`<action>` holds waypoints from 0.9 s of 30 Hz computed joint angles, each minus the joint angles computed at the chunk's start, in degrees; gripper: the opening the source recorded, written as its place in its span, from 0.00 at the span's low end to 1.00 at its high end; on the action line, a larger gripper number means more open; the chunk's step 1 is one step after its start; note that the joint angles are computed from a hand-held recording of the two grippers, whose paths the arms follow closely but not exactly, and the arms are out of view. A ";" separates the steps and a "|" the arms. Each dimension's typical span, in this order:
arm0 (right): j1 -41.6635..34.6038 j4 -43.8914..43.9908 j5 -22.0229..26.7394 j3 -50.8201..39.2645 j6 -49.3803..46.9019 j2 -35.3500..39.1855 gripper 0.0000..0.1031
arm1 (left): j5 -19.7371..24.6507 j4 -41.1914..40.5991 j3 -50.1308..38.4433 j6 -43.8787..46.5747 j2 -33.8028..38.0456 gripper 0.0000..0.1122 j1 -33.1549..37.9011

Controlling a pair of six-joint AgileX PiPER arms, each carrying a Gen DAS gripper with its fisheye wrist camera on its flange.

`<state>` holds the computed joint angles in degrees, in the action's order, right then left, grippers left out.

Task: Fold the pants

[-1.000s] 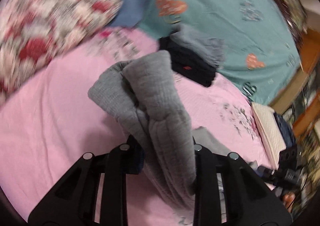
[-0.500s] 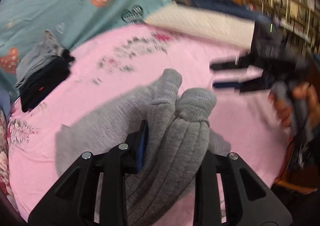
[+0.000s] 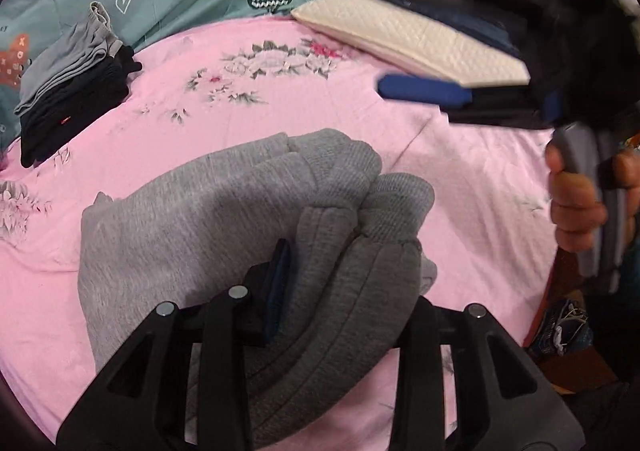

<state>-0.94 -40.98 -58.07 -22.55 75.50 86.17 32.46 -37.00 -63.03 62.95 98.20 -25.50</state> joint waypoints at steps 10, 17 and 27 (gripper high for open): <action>8.71 2.05 14.54 -7.23 -1.19 -3.29 0.79 | -10.44 -12.26 13.38 19.10 -13.62 0.87 -0.55; 5.27 0.60 9.53 -6.23 3.23 -1.14 0.79 | -3.01 -22.47 12.78 28.52 -16.51 0.88 5.41; 12.44 -8.04 14.49 -18.09 9.34 6.11 0.79 | 12.64 -13.92 -7.93 -1.05 0.50 0.88 26.09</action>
<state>11.50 -49.02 -43.58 -40.64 84.84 92.28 45.10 -50.92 -70.96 61.90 98.70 0.59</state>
